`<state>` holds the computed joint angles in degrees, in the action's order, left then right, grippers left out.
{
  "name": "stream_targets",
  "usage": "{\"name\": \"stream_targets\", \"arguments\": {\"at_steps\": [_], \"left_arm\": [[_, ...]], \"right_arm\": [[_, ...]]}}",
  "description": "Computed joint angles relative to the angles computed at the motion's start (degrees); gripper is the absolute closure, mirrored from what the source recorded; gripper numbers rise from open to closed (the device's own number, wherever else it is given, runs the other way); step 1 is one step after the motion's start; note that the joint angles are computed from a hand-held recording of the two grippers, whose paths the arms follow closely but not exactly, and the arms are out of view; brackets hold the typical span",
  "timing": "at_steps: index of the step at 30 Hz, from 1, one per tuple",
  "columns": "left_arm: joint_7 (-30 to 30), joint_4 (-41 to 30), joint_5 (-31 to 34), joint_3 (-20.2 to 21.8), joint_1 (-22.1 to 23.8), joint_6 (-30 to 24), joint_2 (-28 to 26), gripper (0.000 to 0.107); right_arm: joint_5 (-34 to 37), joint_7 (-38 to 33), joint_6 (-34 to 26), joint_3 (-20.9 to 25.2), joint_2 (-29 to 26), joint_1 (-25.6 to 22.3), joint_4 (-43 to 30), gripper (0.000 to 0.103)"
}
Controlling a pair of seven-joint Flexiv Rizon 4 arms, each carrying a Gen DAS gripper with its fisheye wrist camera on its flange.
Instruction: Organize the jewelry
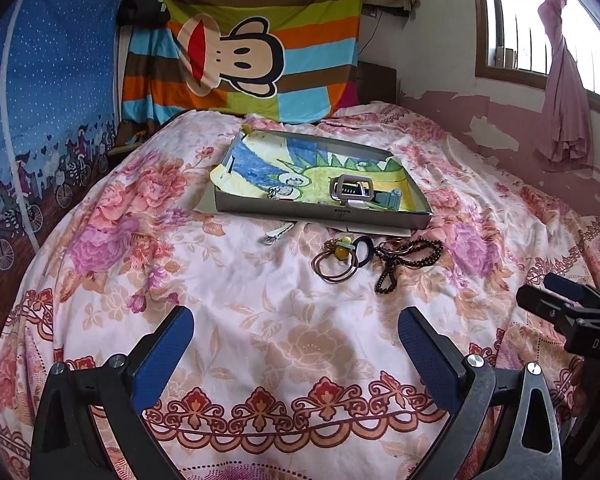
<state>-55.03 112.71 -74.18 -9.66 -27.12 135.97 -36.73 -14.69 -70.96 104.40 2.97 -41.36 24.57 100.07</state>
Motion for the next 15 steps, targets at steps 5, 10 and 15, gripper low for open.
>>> {"name": "stream_targets", "arguments": {"at_steps": [5,10,15], "left_arm": [[2.28,-1.44,-2.02,-0.31,0.49,-1.03,-0.46,0.004],[6.25,-3.93,-4.25,-1.24,2.02,-3.38,-1.00,0.004],[8.52,-6.39,-3.98,-1.12,3.88,-7.24,-1.72,0.004]], "right_arm": [[-0.57,-0.41,-1.34,-1.19,-0.81,1.03,-1.89,0.002],[-1.54,-1.69,-2.22,-2.55,-2.19,1.75,-4.60,0.002],[-4.02,-3.18,-5.41,0.45,-5.34,-1.05,-10.82,0.002]]}}
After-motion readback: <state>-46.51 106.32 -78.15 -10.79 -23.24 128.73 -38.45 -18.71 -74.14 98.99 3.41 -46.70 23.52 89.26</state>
